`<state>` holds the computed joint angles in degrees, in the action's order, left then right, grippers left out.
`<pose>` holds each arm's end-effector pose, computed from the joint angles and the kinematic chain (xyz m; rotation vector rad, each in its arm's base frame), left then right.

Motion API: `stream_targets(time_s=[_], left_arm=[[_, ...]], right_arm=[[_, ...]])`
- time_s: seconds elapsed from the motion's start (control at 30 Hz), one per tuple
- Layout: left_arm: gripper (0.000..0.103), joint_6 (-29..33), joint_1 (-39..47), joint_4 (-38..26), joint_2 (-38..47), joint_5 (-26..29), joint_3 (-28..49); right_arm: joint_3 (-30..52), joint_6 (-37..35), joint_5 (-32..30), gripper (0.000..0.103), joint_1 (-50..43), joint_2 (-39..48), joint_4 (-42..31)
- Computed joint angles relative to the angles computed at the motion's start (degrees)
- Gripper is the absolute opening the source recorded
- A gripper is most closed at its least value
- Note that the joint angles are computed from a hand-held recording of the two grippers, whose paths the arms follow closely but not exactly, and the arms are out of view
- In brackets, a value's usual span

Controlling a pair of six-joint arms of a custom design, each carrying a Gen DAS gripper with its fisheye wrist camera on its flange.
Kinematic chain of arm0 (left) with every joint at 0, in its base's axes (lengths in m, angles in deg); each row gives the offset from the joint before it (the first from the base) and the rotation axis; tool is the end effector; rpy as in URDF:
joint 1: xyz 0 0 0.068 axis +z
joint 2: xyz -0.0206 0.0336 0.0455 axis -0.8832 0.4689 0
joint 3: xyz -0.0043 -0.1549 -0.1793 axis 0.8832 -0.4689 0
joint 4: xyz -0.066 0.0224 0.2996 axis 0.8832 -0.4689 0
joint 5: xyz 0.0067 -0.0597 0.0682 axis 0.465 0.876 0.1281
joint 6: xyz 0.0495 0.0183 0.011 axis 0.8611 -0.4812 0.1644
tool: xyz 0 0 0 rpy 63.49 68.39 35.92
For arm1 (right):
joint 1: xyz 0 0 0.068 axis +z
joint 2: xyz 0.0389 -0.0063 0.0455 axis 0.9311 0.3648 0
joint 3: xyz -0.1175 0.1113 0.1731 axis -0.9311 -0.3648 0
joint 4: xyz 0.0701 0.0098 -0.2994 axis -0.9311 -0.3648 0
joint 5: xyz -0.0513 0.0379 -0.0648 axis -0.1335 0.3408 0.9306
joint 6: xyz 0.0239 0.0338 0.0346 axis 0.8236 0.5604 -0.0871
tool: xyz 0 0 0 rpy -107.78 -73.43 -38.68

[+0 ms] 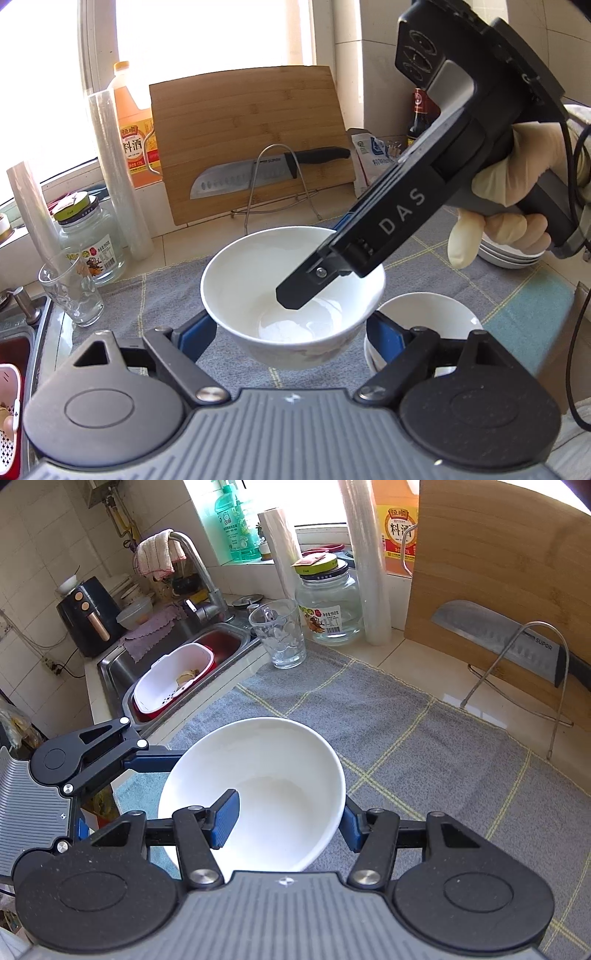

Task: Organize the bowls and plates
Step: 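Lift the bowl with the right gripper and carry it over the nested bowls, then lower the bowl into the nested bowls with the right gripper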

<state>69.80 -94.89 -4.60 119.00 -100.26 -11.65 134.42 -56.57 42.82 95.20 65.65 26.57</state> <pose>0.2165 -0.1255 0.0691 0.2847 2.1682 -0.0169 0.3929 0.2186 0.1327 -1.1946 2.3135 0.8147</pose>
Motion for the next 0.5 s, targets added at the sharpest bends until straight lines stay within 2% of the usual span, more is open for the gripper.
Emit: stream_targets(time_s=[0.23, 0.5], left_arm=[[0.088, -0.72, -3.63, 0.51, 3.96, 1.25, 2.47], [0.088, 0.11, -5.14, 2.87, 10.62, 4.19, 6.00]], right_arm=[[-8.44, -0.37, 0.93, 0.063, -2.97, -6.25, 1.11], [-14.42, -0.12, 1.43, 0.063, -6.35, -9.86, 2.24]])
